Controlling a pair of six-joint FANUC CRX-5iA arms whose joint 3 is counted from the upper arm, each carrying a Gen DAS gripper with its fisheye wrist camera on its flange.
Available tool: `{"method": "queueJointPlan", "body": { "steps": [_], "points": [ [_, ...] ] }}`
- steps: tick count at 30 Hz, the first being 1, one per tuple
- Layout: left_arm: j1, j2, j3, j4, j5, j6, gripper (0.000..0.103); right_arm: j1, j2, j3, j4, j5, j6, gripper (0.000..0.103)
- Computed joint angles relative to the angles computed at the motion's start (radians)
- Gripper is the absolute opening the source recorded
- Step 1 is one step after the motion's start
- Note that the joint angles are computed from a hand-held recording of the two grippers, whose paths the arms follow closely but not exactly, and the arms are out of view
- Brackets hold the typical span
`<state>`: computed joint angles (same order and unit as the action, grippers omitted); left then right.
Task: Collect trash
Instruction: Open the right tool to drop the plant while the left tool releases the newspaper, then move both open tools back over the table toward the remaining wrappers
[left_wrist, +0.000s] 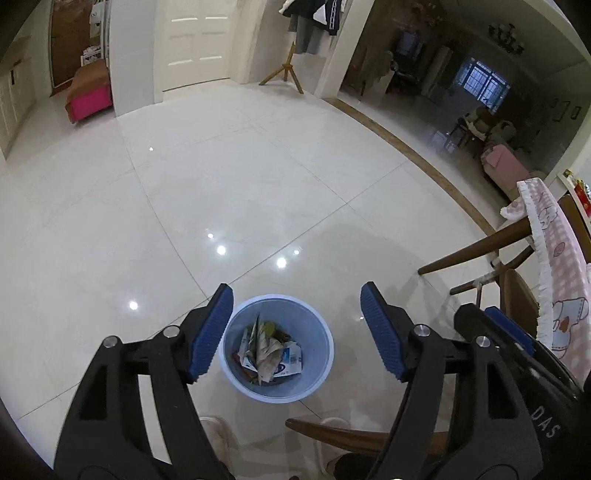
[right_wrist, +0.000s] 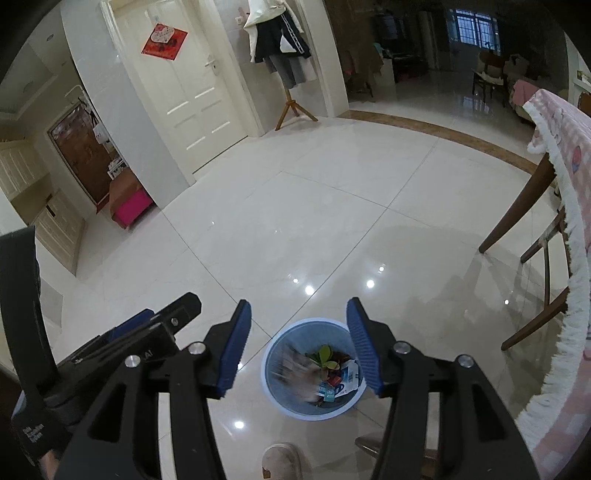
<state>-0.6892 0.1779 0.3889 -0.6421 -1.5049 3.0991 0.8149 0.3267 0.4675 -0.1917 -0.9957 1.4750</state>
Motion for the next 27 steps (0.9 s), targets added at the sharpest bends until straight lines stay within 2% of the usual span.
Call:
{"method": "queueJointPlan", "body": {
  "steps": [10,15,22,27],
  "points": [
    [-0.061,0.044,0.126,-0.046,-0.092,-0.020,0.071,-0.027,-0.078,-0.034,-0.021,0.005,0.004,0.055],
    [-0.123,0.090,0.242,-0.102,-0.163,-0.044,0.071,-0.065,-0.139,-0.065,-0.052,0.012,0.018,0.055],
    [-0.206,0.211,0.497,-0.197,-0.265,-0.164,0.073,-0.145,-0.219,-0.078,-0.096,0.012,0.041,0.058],
    [-0.257,0.365,0.779,-0.258,-0.315,-0.311,0.075,-0.238,-0.276,-0.094,-0.125,0.014,0.067,0.059]
  ]
}}
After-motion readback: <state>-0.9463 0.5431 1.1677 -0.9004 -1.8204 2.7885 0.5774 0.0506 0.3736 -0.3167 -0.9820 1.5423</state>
